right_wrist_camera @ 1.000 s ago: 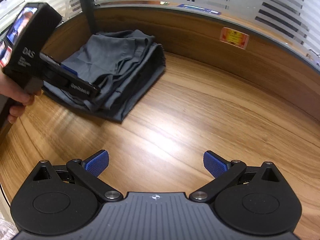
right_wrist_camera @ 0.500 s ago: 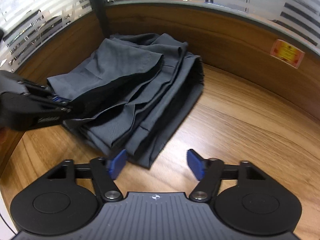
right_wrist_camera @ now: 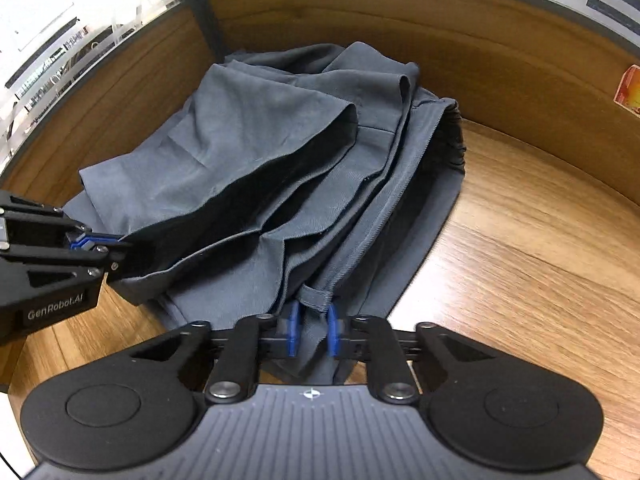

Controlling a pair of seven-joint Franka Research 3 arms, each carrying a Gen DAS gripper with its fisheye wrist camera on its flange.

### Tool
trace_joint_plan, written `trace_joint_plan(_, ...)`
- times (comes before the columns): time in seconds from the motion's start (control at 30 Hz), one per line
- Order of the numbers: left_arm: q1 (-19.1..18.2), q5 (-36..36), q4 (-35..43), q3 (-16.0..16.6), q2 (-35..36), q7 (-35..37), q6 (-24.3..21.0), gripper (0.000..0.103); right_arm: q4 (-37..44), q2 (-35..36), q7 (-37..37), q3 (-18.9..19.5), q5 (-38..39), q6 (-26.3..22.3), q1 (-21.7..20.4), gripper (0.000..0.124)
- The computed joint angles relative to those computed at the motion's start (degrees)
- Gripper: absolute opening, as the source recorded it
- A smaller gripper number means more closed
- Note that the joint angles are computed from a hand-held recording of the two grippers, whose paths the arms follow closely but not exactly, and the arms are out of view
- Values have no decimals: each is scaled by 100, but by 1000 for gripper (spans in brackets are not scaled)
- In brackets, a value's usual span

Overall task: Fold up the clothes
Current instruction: 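Reach both tools to the grey trousers and pinch the fabric edges, then lift the grey trousers with both tools and pull them apart to unfold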

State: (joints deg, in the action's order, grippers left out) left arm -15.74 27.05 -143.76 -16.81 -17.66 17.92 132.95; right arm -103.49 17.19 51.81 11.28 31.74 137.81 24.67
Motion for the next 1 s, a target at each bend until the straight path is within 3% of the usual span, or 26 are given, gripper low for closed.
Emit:
trace_joint_plan(0.3, -136, 18, 51, -149, -188, -283, -340, 4, -485, -494, 121, -191, -177, 176, -122, 2)
trace_joint_plan(0.5, -371, -106, 182, -291, -59, -456, -424, 4, -1166, -1101, -47, -458, -300, 166, -463, 2)
trace_joint_plan(0.7, -650, -82, 567, -477, 322, -753, -606, 3, -2001, -1876, -154, -898, -875, 147, -985, 2)
trace_joint_plan(0.9, -935, -111, 934, -582, 631, -1212, -1084, 3, -2269, -2181, -103, -1224, -1652, 109, -1581, 2)
trace_joint_plan(1.0, -1050, -434, 760, -488, 534, -1418, -677, 3, -2240, -2218, -143, -1387, -1989, 23, -1897, 2)
